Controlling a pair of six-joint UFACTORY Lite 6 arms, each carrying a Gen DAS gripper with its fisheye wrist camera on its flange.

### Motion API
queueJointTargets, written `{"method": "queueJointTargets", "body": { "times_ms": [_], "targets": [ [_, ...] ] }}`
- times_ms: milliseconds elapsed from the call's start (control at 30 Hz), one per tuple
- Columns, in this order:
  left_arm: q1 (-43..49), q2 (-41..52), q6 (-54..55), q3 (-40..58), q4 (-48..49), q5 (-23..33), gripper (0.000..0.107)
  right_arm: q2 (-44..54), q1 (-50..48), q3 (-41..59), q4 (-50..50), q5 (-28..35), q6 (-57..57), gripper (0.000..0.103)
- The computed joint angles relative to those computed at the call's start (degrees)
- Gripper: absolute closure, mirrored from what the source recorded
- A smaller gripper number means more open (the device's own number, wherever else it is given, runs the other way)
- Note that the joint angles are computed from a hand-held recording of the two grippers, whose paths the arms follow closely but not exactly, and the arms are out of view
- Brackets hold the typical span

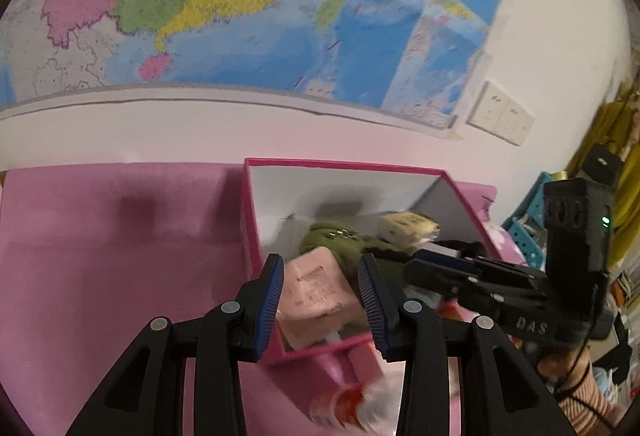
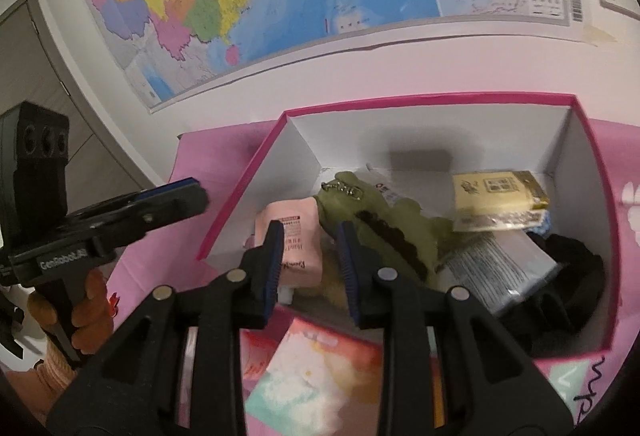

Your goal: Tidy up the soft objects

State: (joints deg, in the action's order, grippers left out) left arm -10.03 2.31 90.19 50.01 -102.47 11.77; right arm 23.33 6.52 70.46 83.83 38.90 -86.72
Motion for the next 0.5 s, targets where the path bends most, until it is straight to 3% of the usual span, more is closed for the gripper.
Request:
{"method": "queueJointTargets", "body": {
  "times_ms": [100, 200, 367, 500],
  "targets": [
    [-0.46, -6.75, 4.59, -5.96, -3.95, 2.43, 0.066, -4.78, -2.66, -5.40, 1.51, 2.80, -3.19, 0.072],
    [-1.93, -14.09, 6.63, -12.02, -5.38, 3.74, 0.061, -9.89, -5.64, -11.14, 1.88, 5.56, -6.04, 0.064],
    [-7.84, -23.83, 4.46, -21.00, -3.12, 2.68, 0.058, -18.69, -12.48, -21.63, -1.47, 10.43, -8.91, 0.063],
    [-14.42, -26.71, 2.25, -26.55, -2.70, 0.74, 0.057, -22.53, -17.86, -28.83, -6.06, 12.46, -10.08, 0.056]
  ]
}}
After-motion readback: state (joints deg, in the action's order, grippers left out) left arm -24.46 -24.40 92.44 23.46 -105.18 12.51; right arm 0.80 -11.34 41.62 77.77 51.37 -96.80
